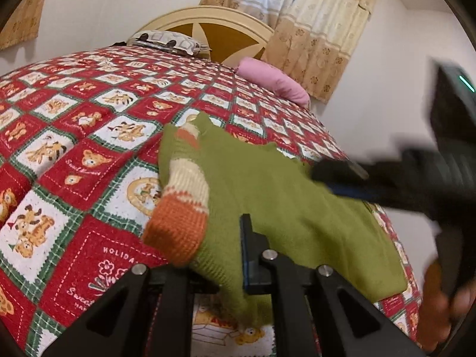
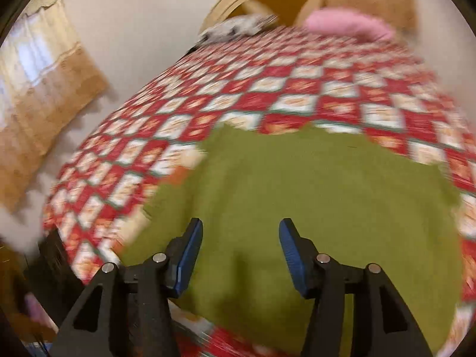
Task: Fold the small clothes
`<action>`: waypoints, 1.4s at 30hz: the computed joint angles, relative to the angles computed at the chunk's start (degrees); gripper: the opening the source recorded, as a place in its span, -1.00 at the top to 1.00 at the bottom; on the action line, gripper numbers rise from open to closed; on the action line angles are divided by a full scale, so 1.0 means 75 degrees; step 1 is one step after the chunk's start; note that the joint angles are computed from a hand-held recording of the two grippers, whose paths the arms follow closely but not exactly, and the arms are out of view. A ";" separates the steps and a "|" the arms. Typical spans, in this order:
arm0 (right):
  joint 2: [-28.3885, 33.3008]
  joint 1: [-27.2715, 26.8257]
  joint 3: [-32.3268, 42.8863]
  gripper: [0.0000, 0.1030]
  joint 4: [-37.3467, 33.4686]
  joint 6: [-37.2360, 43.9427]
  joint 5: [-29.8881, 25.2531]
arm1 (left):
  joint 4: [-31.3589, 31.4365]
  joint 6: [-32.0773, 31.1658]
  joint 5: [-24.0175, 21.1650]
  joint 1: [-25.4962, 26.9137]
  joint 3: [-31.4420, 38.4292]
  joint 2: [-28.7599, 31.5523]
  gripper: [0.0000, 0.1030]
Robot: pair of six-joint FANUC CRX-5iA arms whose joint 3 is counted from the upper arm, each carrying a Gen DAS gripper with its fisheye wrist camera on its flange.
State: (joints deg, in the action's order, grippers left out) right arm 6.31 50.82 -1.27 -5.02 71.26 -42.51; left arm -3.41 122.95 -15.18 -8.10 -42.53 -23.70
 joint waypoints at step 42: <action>0.1941 -0.1300 0.2542 0.75 -0.2967 0.1849 -0.1294 | -0.0691 -0.0424 -0.0090 -0.0659 0.0495 0.0233 0.82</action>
